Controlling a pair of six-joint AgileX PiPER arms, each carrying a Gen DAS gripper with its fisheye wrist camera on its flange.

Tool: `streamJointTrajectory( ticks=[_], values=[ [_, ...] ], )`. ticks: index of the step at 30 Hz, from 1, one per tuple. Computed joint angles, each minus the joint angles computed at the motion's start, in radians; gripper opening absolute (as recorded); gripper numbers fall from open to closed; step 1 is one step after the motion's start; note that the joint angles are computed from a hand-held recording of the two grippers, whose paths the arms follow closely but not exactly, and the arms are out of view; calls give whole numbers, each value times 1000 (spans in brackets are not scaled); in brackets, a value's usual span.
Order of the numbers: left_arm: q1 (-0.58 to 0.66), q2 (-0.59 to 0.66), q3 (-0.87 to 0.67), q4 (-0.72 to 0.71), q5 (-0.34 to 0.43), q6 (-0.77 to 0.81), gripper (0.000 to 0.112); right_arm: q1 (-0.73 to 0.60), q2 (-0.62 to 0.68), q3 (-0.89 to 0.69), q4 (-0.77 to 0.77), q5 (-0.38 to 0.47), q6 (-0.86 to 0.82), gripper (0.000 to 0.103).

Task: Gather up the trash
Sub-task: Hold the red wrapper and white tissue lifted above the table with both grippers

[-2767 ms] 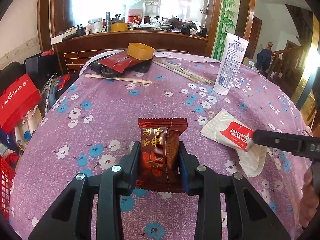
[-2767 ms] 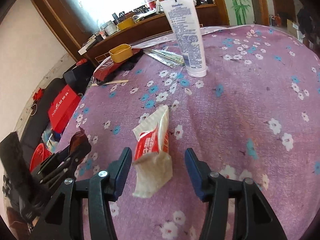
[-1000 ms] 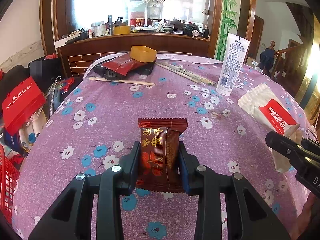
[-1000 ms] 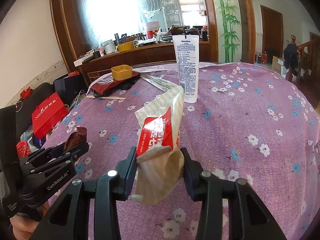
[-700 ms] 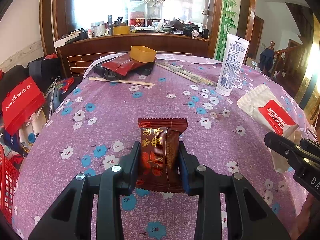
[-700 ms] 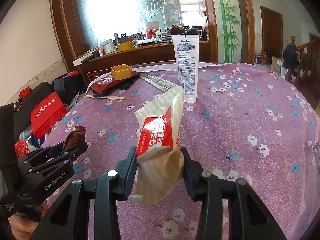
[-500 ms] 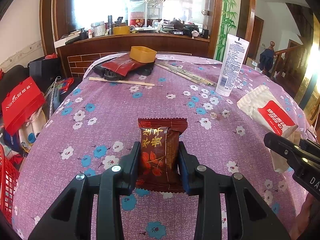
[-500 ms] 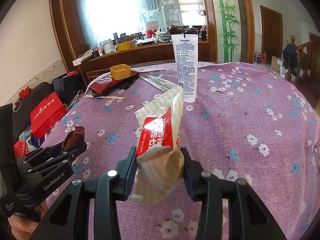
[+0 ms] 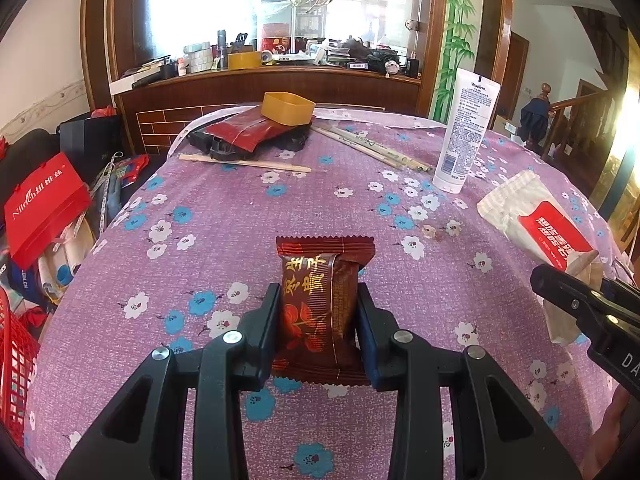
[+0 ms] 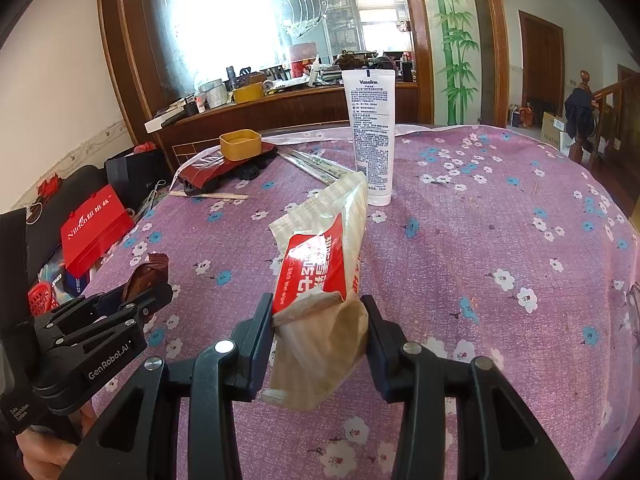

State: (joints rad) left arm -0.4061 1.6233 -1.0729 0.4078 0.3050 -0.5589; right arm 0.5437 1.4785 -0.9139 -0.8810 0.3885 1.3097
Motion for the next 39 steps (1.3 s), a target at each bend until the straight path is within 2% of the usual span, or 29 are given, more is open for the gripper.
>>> streamJointTrajectory(
  ticks=[39],
  values=[
    [-36, -4, 4, 184, 13, -179, 34, 32, -7, 7, -68, 24, 69, 45]
  ],
)
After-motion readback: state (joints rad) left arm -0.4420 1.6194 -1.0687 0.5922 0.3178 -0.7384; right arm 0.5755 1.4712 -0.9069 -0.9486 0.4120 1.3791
